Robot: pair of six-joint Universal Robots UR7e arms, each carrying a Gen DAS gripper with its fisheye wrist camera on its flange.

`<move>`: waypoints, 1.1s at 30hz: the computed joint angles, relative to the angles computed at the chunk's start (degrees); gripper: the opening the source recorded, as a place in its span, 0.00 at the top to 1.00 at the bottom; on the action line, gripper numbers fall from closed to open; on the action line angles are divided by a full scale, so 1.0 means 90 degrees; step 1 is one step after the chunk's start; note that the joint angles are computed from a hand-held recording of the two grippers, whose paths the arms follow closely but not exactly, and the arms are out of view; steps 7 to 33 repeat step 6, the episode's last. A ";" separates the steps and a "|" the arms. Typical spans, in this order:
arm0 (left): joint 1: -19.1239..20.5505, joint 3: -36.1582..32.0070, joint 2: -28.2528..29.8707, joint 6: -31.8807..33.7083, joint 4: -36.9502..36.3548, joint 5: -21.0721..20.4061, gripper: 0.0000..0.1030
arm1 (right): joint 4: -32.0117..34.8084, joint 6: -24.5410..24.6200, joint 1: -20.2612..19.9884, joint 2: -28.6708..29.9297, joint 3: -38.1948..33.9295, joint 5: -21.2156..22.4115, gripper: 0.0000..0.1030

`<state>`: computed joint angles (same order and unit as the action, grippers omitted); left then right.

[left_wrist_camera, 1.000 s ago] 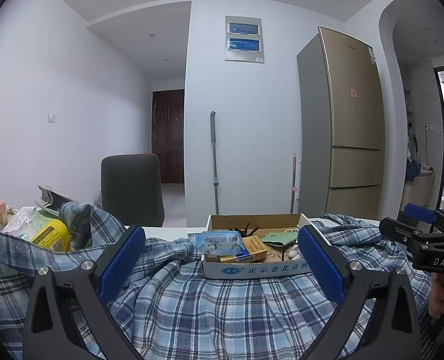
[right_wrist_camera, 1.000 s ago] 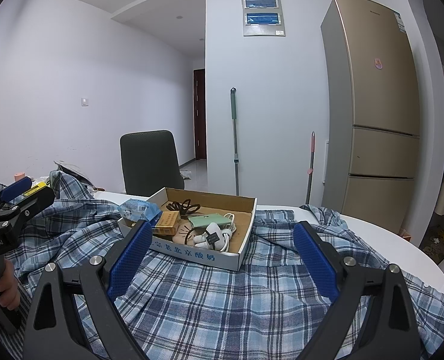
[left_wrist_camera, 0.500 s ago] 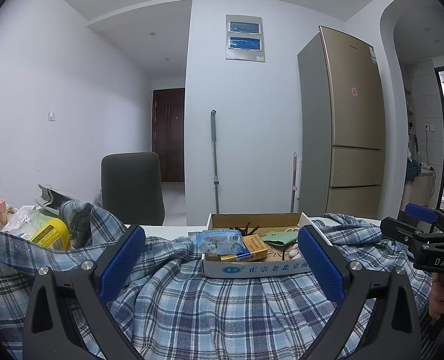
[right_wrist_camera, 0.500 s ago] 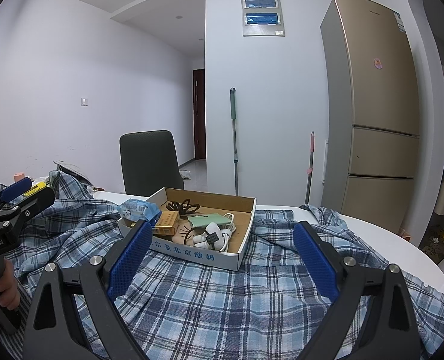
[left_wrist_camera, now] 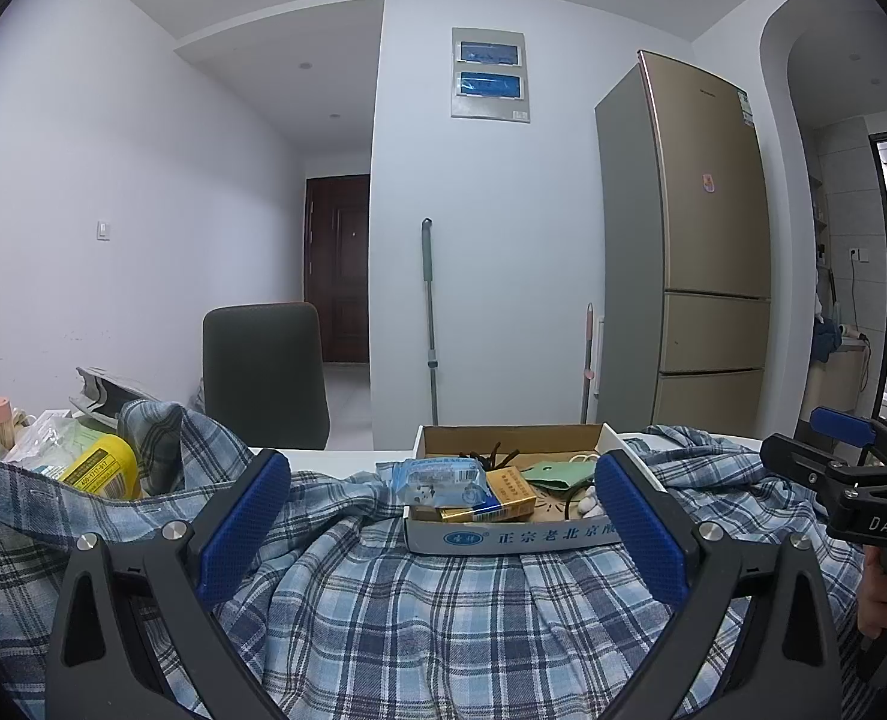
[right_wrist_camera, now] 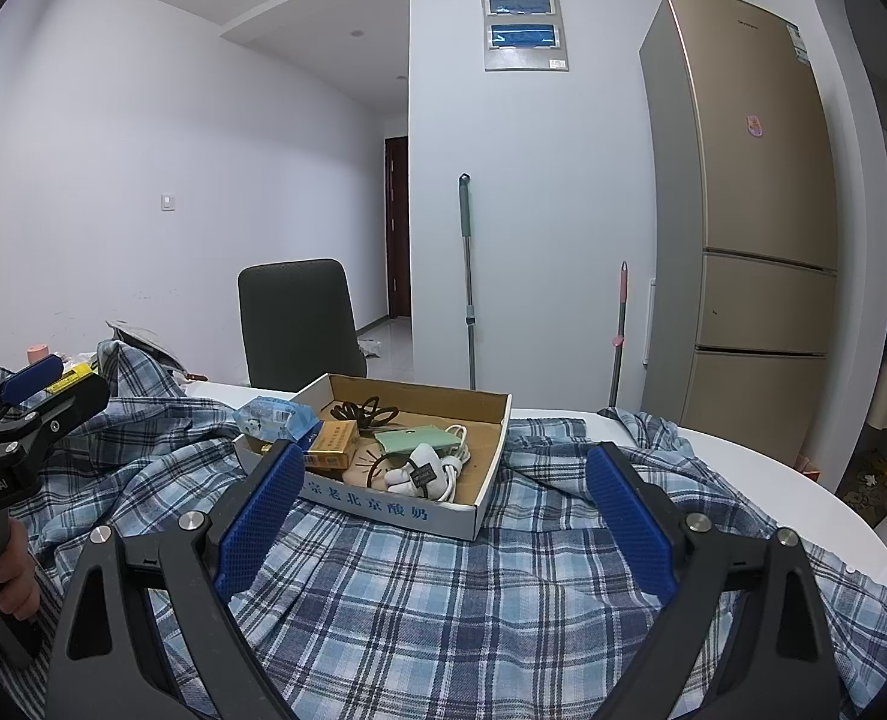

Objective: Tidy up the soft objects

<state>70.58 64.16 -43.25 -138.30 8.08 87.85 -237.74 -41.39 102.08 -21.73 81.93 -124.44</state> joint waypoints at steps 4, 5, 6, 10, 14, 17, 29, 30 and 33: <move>0.0014 0.0007 0.0002 0.0006 0.0000 0.0005 0.00 | 0.0003 0.0002 -0.0001 -0.0004 0.0004 0.0002 0.08; 0.0013 0.0006 0.0002 0.0007 0.0003 0.0001 0.00 | 0.0006 0.0003 -0.0002 -0.0002 0.0000 0.0001 0.08; 0.0013 0.0006 0.0002 0.0007 0.0003 0.0001 0.00 | 0.0003 0.0004 -0.0001 -0.0004 0.0005 0.0003 0.08; 0.0013 0.0006 0.0002 0.0007 0.0003 0.0001 0.00 | 0.0003 0.0004 -0.0001 -0.0004 0.0005 0.0003 0.08; 0.0013 0.0006 0.0002 0.0007 0.0003 0.0001 0.00 | 0.0003 0.0004 -0.0001 -0.0004 0.0005 0.0003 0.08; 0.0013 0.0006 0.0002 0.0007 0.0003 0.0001 0.00 | 0.0003 0.0004 -0.0001 -0.0004 0.0005 0.0003 0.08; 0.0013 0.0006 0.0002 0.0007 0.0003 0.0001 0.00 | 0.0003 0.0004 -0.0001 -0.0004 0.0005 0.0003 0.08; 0.0013 0.0006 0.0002 0.0007 0.0003 0.0001 0.00 | 0.0003 0.0004 -0.0001 -0.0004 0.0005 0.0003 0.08; 0.0013 0.0006 0.0002 0.0007 0.0003 0.0001 0.00 | 0.0003 0.0004 -0.0001 -0.0004 0.0005 0.0003 0.08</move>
